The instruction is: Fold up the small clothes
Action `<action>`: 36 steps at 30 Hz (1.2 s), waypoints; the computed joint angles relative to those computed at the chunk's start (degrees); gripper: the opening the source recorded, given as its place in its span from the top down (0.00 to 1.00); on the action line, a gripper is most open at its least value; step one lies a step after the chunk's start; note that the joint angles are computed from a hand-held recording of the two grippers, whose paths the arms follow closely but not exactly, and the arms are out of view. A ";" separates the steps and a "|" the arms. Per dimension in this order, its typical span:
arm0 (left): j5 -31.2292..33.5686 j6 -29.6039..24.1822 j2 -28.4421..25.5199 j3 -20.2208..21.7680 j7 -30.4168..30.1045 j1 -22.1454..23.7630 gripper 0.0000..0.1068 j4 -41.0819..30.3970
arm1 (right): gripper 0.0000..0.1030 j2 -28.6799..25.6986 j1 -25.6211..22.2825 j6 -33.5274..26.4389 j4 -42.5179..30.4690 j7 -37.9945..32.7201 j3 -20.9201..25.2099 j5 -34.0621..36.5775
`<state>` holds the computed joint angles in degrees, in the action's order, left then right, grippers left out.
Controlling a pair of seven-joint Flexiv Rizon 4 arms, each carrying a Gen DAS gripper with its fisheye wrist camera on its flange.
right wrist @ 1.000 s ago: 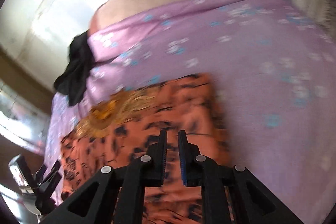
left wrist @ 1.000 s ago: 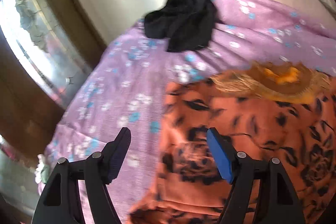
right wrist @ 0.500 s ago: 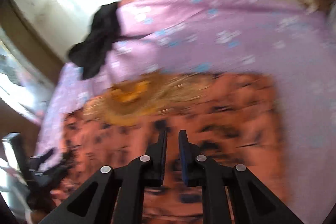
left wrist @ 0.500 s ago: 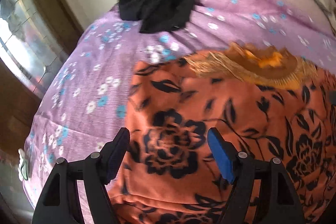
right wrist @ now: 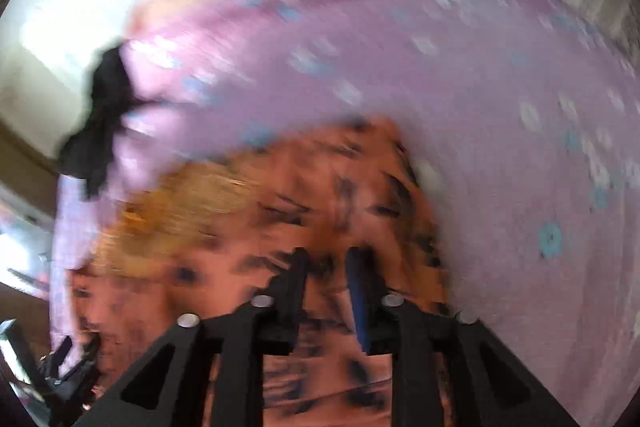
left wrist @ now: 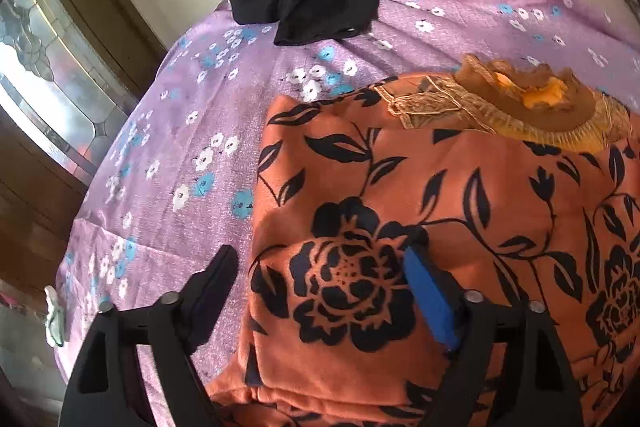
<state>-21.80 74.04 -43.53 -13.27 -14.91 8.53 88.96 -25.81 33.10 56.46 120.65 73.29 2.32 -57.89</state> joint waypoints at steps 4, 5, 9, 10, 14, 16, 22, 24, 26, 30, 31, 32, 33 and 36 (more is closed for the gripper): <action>-2.41 -5.08 1.55 -2.10 1.09 1.90 0.18 -0.12 | 0.75 1.97 -0.47 1.28 0.50 0.26 0.40 -0.90; -3.77 -5.07 1.84 -3.12 1.95 2.55 0.18 0.24 | 0.75 2.62 0.14 0.86 0.46 2.27 -0.22 -3.77; -8.00 -2.59 2.90 -5.84 6.08 3.80 0.16 2.71 | 0.54 2.35 0.59 -7.37 -3.38 -6.62 3.38 4.16; -6.63 -2.95 2.50 -3.32 5.21 1.90 0.12 2.13 | 0.42 1.90 0.38 -7.54 -3.79 -8.39 3.82 6.07; -5.62 -1.54 0.93 -0.41 3.21 -0.73 0.04 2.01 | 0.31 -0.20 0.31 -6.93 -5.14 -14.70 4.32 12.41; -2.96 -6.00 0.87 2.99 -2.03 -2.62 0.04 -0.44 | 0.31 0.74 1.21 -7.46 -5.61 -16.35 3.68 12.72; -2.31 -8.87 0.50 3.03 -5.10 -2.28 0.04 -1.98 | 0.31 1.46 1.73 -4.27 -3.42 -9.10 2.30 4.63; -2.68 -6.10 0.79 1.66 -3.70 -1.60 0.04 -0.42 | 0.31 -1.29 0.69 -0.99 -4.46 -14.07 2.94 7.10; -1.98 -6.32 1.57 2.15 -3.66 -1.75 0.04 0.09 | 0.32 -1.09 1.66 -5.31 -6.33 -19.54 3.60 10.25; -2.88 -7.93 2.83 1.26 -1.96 0.15 0.04 1.36 | 0.32 2.29 4.93 -4.83 -3.43 -10.81 1.34 4.40; -3.88 -7.83 3.90 0.46 -0.67 1.44 0.04 2.86 | 0.32 3.38 5.43 -6.40 -2.88 -9.23 2.21 4.78; -4.85 -8.13 4.58 -0.10 0.37 2.35 0.04 3.68 | 0.32 4.30 5.83 -7.71 -2.37 -7.54 3.02 4.99; -6.32 -8.41 5.67 -0.93 1.78 3.68 0.04 4.96 | 0.31 5.07 6.18 -8.53 -1.70 -5.53 3.58 4.41; -12.75 -7.88 8.57 -4.00 8.43 8.26 0.04 8.93 | 0.31 8.65 7.77 -12.32 1.65 2.94 5.91 1.31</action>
<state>-34.55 66.16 -34.97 -17.27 -6.48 16.79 97.90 -17.17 40.88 44.14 122.29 76.23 8.22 -56.58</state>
